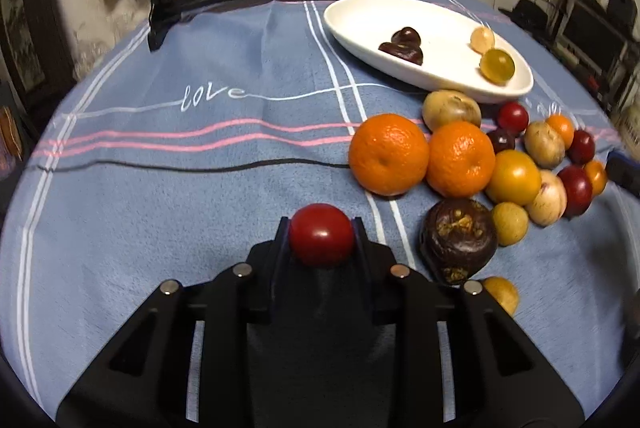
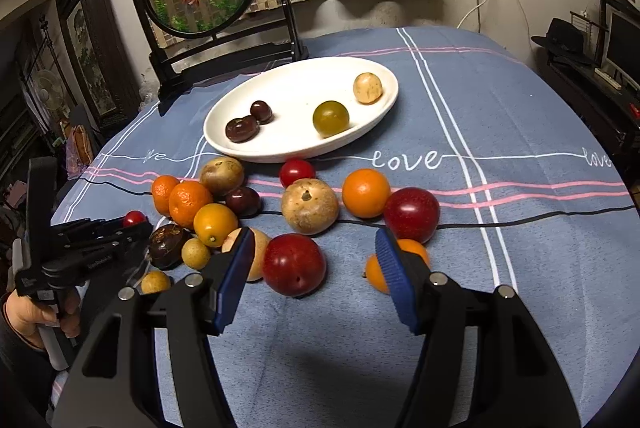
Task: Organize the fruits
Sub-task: 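Move the left gripper to the red tomato and close on it, then close the right gripper on the orange tomato while the left gripper holds the red tomato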
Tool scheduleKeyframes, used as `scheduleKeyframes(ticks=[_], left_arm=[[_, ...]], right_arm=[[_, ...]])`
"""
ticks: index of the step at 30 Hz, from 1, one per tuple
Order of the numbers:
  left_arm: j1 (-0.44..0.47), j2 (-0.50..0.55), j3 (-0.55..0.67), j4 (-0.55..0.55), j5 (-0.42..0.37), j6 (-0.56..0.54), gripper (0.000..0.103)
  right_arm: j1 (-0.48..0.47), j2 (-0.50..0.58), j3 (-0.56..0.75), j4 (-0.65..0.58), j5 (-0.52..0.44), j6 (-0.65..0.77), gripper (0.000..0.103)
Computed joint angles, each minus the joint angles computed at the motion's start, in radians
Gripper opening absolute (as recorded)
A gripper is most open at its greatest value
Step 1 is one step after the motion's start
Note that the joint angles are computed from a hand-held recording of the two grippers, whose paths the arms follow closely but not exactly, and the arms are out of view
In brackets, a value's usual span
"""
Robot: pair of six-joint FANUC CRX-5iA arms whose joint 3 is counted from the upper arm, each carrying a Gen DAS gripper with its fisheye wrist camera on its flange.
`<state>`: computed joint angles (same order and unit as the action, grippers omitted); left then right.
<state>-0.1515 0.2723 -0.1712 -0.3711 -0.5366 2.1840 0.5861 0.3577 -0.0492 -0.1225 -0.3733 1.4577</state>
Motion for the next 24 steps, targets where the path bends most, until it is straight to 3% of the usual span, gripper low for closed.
scheduleKeyframes(ticks=[8,15,24], left_arm=[[0.006,-0.013,-0.02,0.036,0.026,-0.045,0.03],[0.032,-0.046,-0.075,0.107,0.101,-0.099,0.03],[0.069,-0.063,-0.138,0.249,0.168,-0.233,0.03]], right_arm=[[-0.001,0.003,-0.005,0.043,-0.017,-0.033,0.063],[0.005,-0.007,-0.093,0.301,-0.014,-0.272,0.063],[0.024,0.074,-0.046,0.468,-0.131,-0.39,0.062]])
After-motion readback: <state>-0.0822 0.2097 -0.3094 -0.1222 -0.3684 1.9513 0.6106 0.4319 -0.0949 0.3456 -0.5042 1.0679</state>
